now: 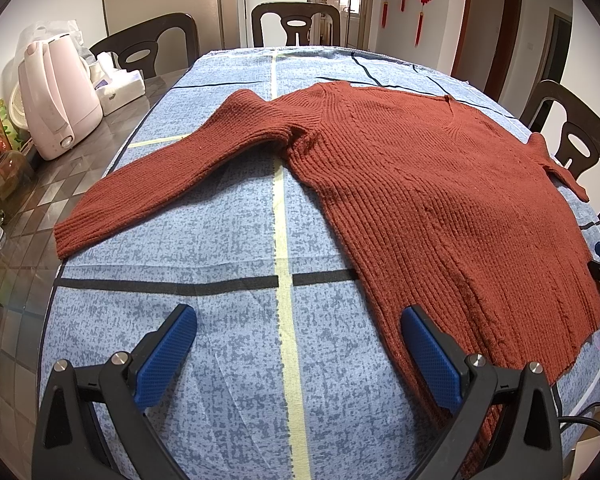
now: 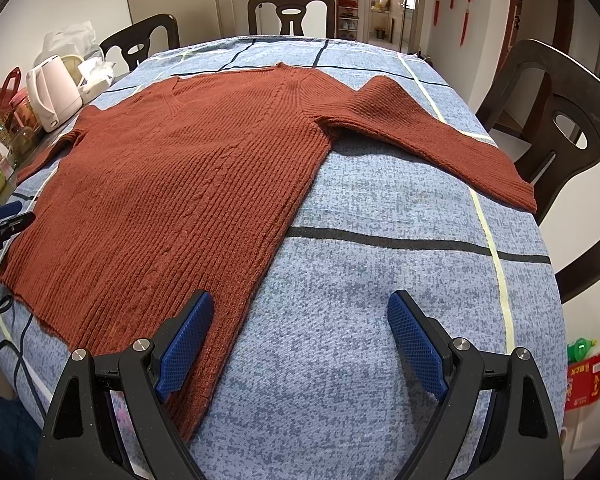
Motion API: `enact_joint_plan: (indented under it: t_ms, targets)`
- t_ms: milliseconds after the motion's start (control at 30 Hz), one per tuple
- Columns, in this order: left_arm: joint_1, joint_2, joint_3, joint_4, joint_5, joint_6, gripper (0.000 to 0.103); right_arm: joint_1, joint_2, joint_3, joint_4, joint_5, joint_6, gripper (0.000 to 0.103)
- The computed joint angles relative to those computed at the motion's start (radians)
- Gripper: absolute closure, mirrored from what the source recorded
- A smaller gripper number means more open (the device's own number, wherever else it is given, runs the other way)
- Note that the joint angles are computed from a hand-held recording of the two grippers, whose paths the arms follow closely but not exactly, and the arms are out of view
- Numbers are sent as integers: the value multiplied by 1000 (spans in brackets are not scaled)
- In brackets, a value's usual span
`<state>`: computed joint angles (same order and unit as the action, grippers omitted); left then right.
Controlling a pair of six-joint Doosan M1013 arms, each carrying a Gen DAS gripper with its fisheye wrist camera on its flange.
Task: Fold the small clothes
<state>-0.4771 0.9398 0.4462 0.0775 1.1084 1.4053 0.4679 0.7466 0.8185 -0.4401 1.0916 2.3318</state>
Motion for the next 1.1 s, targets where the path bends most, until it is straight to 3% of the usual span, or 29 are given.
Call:
enact_joint_plan:
  t_ms: [1100]
  targets:
    - [0, 4, -8, 0, 5, 0, 0, 1, 1, -4, -1, 9, 7, 14]
